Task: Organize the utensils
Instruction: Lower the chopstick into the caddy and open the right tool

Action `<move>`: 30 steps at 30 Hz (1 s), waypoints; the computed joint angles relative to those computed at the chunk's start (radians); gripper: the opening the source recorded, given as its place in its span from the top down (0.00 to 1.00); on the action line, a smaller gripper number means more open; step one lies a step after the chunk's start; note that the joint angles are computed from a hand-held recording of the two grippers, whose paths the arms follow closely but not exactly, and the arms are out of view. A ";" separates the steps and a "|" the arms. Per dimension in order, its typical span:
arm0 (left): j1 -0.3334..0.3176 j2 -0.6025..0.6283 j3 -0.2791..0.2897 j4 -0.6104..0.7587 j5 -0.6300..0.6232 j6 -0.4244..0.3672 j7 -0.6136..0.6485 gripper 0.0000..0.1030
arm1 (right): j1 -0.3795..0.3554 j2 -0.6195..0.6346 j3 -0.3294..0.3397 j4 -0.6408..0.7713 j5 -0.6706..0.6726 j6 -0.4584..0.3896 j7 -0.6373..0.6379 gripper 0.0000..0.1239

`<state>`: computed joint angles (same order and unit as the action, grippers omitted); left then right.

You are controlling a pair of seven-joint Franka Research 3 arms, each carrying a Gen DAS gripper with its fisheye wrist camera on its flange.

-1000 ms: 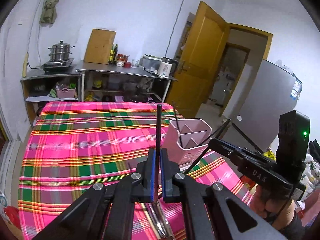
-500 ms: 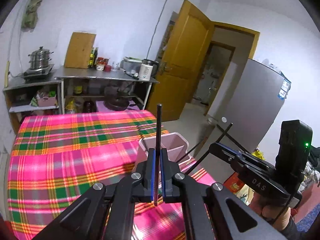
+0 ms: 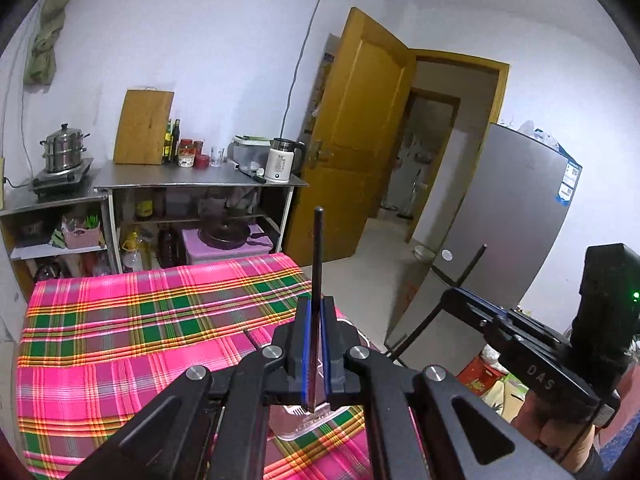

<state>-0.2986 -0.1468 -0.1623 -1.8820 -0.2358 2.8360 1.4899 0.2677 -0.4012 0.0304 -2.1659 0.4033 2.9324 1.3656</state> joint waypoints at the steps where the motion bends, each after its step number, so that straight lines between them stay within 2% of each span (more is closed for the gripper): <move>1: -0.001 0.007 0.001 0.004 -0.004 0.003 0.003 0.96 | -0.005 0.007 0.002 0.006 -0.004 0.003 0.004 0.96; 11: 0.023 0.072 -0.018 -0.004 -0.008 0.023 0.006 0.96 | -0.040 0.082 0.027 0.028 -0.047 0.023 0.065 0.96; 21: 0.035 0.091 -0.031 -0.056 -0.052 0.022 0.023 0.96 | -0.037 0.110 0.029 0.000 -0.078 -0.024 0.093 0.95; 28: 0.027 0.075 -0.029 -0.088 -0.117 0.031 0.071 0.96 | -0.031 0.122 0.019 -0.010 -0.060 -0.090 0.097 0.95; 30: 0.022 0.066 -0.025 -0.102 -0.134 0.035 0.083 0.95 | -0.034 0.118 0.021 -0.015 -0.065 -0.088 0.101 0.91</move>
